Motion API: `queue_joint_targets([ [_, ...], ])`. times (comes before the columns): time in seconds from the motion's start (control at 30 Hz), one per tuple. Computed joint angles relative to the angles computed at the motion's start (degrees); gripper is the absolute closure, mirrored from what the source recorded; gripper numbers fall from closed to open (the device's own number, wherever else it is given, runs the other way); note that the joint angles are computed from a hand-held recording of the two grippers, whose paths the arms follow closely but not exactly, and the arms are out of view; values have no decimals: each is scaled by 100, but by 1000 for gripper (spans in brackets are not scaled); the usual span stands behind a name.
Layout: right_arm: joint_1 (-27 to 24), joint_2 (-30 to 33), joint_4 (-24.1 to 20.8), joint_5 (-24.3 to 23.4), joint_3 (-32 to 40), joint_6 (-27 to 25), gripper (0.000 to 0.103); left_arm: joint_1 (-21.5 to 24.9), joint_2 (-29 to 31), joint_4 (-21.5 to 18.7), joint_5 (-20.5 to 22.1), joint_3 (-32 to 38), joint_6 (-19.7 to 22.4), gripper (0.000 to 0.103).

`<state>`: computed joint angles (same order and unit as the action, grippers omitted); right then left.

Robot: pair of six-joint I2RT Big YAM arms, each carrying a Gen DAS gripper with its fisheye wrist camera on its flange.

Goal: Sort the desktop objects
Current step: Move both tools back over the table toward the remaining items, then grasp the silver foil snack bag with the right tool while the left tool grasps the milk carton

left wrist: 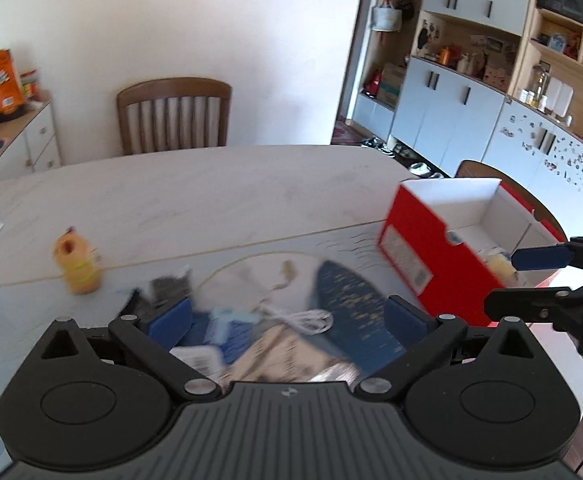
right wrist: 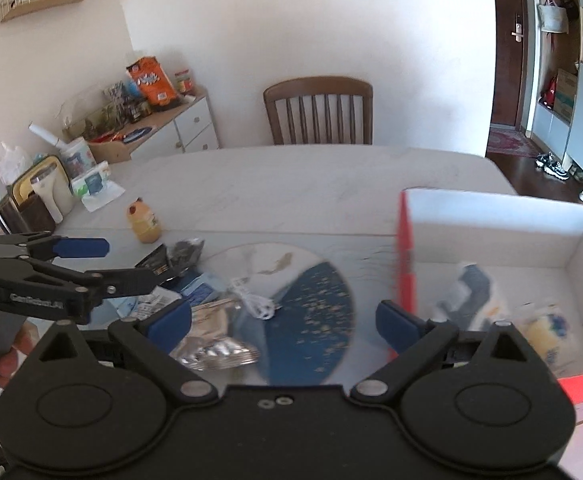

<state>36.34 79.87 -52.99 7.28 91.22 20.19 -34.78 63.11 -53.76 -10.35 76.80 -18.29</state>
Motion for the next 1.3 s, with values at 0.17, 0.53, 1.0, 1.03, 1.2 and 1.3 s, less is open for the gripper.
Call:
queue_joint_targets([
  [0.17,300,349,16,191,163,155,5,418,-354,-77,-6,-403,204,0],
  [0.53,551,989,-126,383,486,125,7,1328,-630,32,231,-1089,729,0],
  [1.0,569,1540,-312,300,816,-210,11,1783,-394,253,624,-1439,1144,1],
  [1.03,567,1584,-334,284,853,-229,12,1801,-371,260,659,-1436,1149,0],
  [1.2,552,1771,-410,187,999,-349,13,1861,-298,309,797,-1461,1120,1],
  [1.3,554,1865,-453,138,1071,-465,14,1907,-279,324,891,-1474,1119,1],
])
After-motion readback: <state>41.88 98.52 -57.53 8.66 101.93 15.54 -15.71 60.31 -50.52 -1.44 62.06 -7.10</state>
